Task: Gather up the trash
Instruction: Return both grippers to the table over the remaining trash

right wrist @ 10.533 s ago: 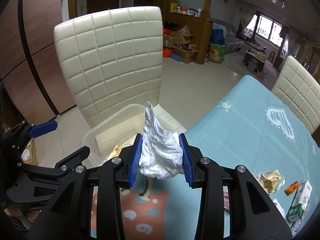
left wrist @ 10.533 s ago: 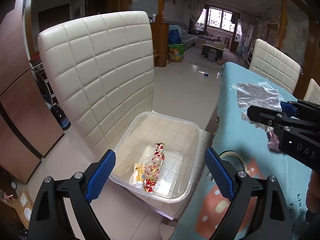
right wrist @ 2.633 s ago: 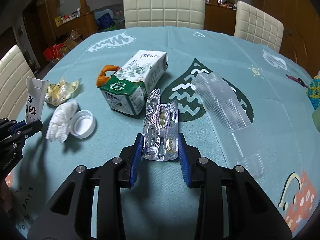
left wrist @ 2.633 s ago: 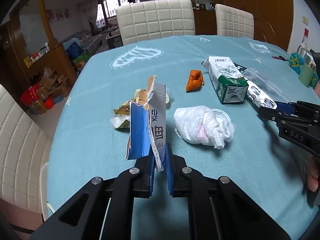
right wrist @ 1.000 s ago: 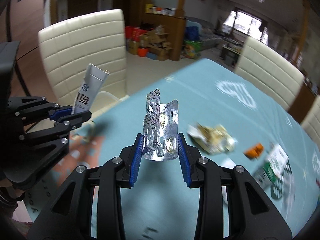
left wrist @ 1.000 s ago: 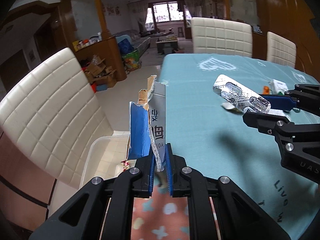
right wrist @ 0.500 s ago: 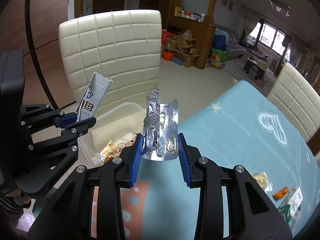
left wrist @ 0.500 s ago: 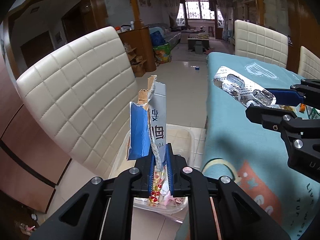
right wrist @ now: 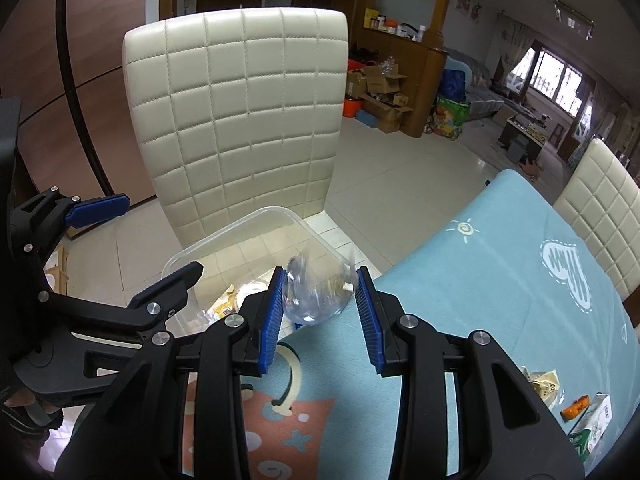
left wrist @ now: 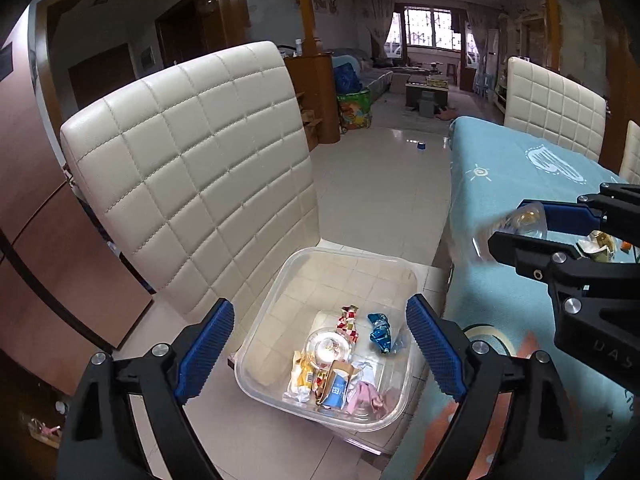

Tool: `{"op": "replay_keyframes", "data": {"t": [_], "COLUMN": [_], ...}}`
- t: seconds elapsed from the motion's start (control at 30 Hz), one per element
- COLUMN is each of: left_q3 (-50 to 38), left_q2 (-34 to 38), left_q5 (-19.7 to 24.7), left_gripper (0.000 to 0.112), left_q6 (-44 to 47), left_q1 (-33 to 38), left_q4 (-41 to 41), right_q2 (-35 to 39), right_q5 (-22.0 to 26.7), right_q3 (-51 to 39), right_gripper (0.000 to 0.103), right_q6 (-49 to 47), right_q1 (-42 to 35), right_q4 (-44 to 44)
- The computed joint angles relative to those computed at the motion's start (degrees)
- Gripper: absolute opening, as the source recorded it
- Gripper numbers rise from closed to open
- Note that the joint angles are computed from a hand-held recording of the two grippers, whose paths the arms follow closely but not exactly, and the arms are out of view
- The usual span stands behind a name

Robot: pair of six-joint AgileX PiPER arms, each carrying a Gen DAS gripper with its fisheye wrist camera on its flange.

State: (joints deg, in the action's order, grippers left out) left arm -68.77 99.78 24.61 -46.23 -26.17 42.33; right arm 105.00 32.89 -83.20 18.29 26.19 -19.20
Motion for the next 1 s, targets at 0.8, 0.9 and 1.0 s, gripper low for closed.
{"op": "replay_keyframes", "data": {"t": [0.8,0.9,1.0], "left_q3": [-5.0,-7.7,-10.8], "left_q2": [-0.3,1.2,3.4], "left_q5": [3.6,4.8,6.0], "left_gripper": [0.086,0.086,0.086], "left_q6": [6.1,7.9,10.0], "left_q1": [-7.6,-11.4,-15.7], "left_q4": [-5.3,-6.3,-7.3], "right_q2": [-15.4,-19.9,-24.8], "right_q5": [-4.1,-5.1,-6.2], "right_q3": [17.6,23.1,28.6], "right_gripper": [0.046,0.046,0.046], "right_q6": [10.7,14.3,13.9], "right_q1": [-6.6,-9.3,-14.4], "right_q4": [-7.8,-11.4,-10.6]}}
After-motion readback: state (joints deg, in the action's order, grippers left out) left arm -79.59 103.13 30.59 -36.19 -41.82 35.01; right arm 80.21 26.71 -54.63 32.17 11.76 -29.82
